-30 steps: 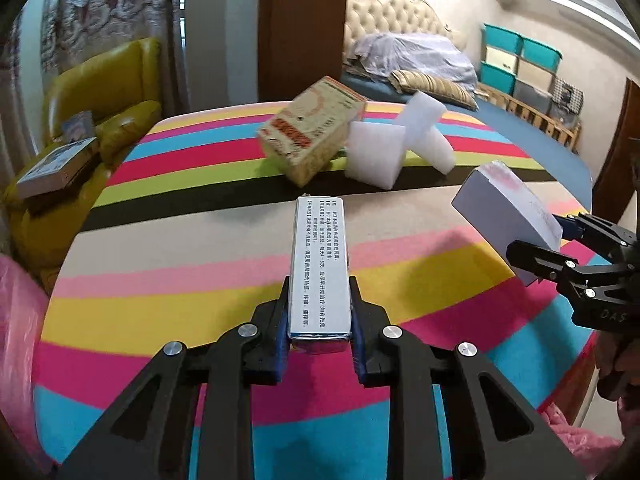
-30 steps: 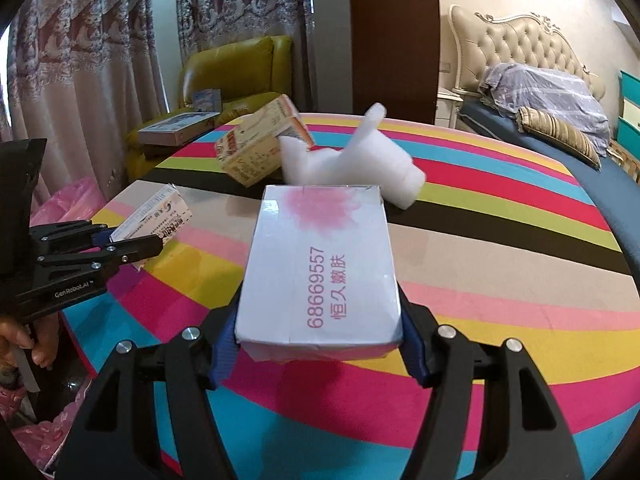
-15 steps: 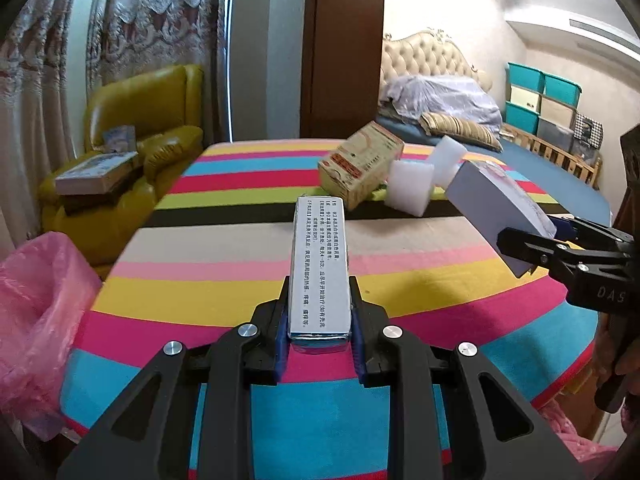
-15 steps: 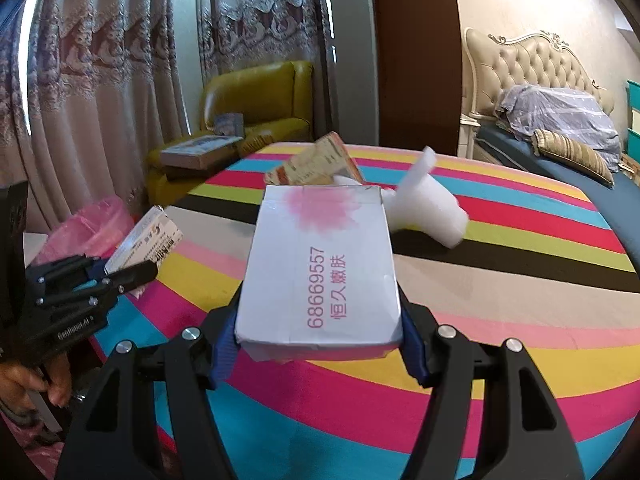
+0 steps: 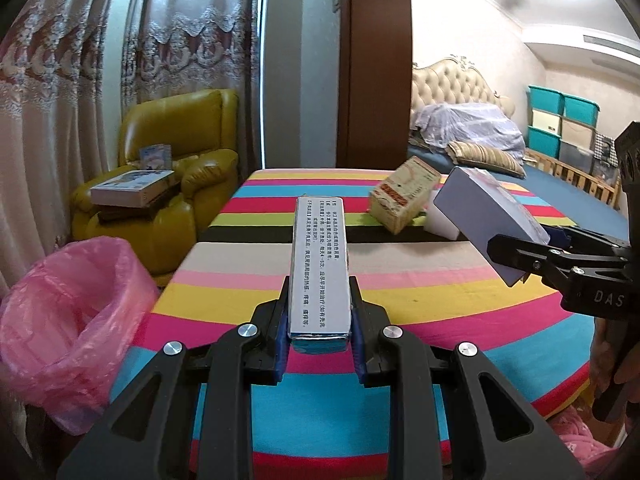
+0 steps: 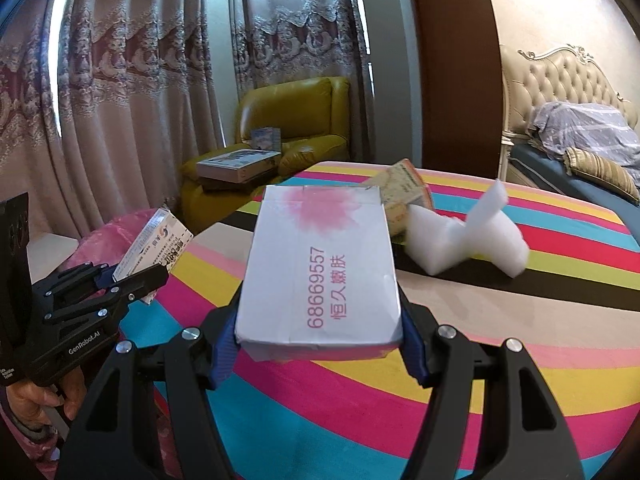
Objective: Collect trash
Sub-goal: 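Carry both boxes over the pink bin and open both tools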
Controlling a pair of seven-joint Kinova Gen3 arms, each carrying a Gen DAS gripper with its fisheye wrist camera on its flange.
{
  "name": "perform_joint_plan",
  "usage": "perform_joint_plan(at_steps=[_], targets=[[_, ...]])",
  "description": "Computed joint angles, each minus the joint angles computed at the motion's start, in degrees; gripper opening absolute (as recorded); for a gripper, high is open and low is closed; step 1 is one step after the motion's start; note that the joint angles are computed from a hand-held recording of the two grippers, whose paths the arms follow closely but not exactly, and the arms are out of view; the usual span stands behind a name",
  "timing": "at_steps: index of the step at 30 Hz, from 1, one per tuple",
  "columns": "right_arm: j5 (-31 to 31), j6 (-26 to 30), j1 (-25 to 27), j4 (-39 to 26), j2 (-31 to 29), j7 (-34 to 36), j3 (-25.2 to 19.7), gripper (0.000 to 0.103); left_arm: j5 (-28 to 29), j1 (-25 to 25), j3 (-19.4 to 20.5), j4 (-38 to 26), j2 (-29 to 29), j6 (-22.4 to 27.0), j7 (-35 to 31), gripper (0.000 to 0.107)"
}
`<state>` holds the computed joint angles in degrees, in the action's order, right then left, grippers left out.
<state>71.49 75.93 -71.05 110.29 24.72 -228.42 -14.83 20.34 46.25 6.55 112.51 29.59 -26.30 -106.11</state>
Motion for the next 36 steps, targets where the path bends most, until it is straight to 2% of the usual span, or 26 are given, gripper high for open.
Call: perform_joint_plan(at_steps=[8,16,22,26,31,34,36], targets=[[2.96,-4.07,1.18,-1.81,0.98,2.78,0.57,0.064,0.78,-1.74,0.1,3.89,-1.43,-3.1,1.0,0.023],[6.19,-9.92,2.63,-5.78,2.96,9.21,2.11,0.064,3.13,-3.51,-0.46,7.79,-3.44,-5.41,0.69,0.023],[6.93,-15.55,3.93,-9.35,4.24,15.31,3.51,0.064,4.9,-5.33,-0.74,11.01,-5.24,-7.02,0.67,0.023],[7.88,-21.15,5.54,-12.68,5.25,19.9,4.82,0.064,6.8,-6.5,-1.21,12.31,-6.26,-7.83,0.15,0.023],[7.38,-27.73,6.98,-18.05,7.46,26.91,6.79,0.064,6.46,-10.61,-1.54,12.21,-7.33,-5.49,1.33,0.023],[5.81,-30.82,7.38,-22.06,9.14,31.36,8.46,0.064,4.56,-13.82,-1.43,11.54,-7.81,-2.82,3.6,0.023],[4.47,-33.81,8.37,-24.74,10.03,34.23,9.35,0.064,1.1,-17.72,-0.53,10.58,-7.97,0.16,6.52,0.023]])
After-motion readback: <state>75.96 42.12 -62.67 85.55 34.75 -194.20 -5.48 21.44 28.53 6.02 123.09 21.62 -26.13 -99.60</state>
